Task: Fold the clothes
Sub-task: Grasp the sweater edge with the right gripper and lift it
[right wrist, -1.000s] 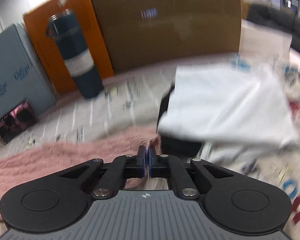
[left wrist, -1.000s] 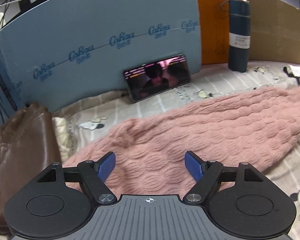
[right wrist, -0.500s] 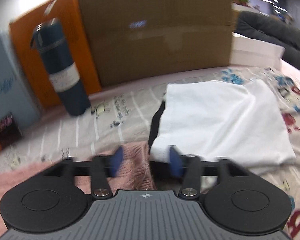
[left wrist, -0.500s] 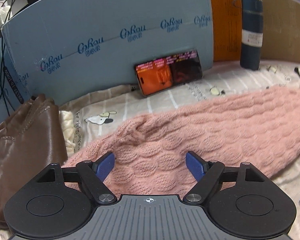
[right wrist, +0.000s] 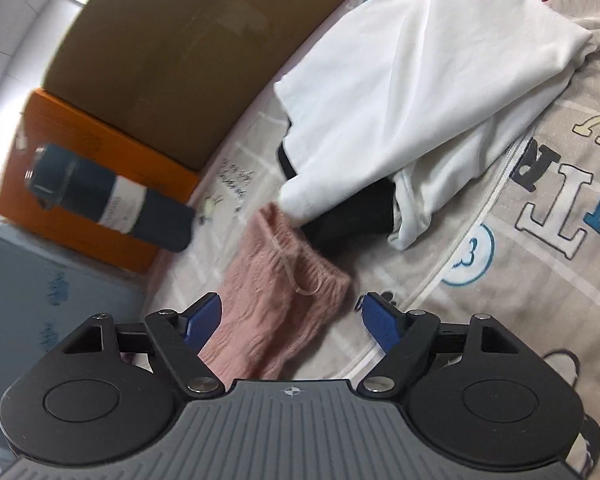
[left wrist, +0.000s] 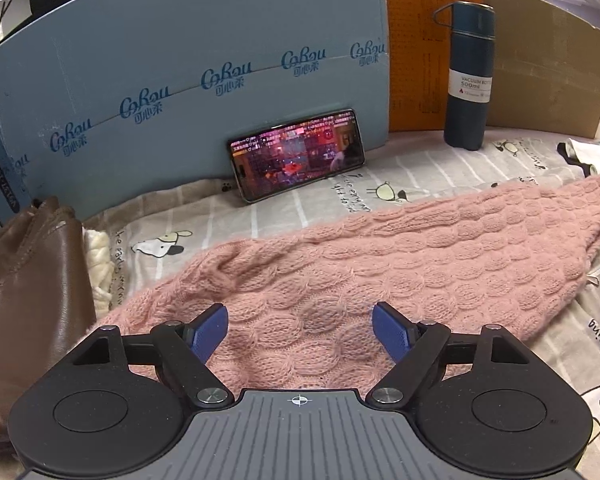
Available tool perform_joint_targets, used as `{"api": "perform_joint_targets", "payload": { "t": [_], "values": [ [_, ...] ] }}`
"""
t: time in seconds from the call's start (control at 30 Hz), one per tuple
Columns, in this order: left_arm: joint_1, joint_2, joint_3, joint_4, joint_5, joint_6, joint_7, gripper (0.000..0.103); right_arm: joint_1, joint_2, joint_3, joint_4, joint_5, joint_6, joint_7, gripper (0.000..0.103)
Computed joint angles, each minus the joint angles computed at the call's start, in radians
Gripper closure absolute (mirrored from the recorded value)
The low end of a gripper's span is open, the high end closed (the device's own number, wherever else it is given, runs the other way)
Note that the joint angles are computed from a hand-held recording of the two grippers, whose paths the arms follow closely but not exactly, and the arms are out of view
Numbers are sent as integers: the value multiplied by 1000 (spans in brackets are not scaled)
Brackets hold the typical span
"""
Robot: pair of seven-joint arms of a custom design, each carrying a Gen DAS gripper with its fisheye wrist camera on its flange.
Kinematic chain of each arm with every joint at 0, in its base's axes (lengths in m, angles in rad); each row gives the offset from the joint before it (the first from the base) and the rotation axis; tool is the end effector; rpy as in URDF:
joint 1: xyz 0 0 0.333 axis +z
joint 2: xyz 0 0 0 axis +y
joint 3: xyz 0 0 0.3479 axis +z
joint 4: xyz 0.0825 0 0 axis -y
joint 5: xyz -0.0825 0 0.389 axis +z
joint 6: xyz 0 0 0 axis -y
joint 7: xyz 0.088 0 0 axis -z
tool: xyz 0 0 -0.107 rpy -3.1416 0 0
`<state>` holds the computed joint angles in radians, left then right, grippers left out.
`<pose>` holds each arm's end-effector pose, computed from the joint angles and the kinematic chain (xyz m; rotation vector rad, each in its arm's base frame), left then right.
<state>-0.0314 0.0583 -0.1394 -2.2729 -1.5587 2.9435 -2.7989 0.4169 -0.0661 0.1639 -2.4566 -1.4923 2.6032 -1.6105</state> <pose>0.5339 -0.0254 0.3833 -1.1603 2.2189 -0.8836 0.3898 0.2806 0.3579 -0.3798 2.2715 -0.3493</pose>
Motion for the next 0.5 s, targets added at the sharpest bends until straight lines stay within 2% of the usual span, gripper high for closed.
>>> {"api": "perform_joint_targets", "payload": {
  "t": [0.07, 0.2, 0.27, 0.33, 0.4, 0.5],
  "values": [
    [0, -4, 0, -5, 4, 0, -8, 21, 2, 31, 1, 25, 7, -28, -33, 27],
    [0, -3, 1, -7, 13, 9, -28, 21, 27, 96, 5, 103, 155, -130, -256, 31],
    [1, -2, 1, -8, 15, 14, -39, 21, 45, 129, 5, 146, 229, -176, -378, 47],
    [2, 0, 1, -8, 6, 20, -37, 21, 61, 144, -2, 165, 227, -185, -412, 70],
    [4, 1, 2, -7, 0, 23, -34, 21, 74, 150, -8, 177, 212, -188, -431, 82],
    [6, 3, 4, -4, -22, 30, -14, 21, 94, 130, -7, 176, 174, -217, -424, 85]
  ]
}}
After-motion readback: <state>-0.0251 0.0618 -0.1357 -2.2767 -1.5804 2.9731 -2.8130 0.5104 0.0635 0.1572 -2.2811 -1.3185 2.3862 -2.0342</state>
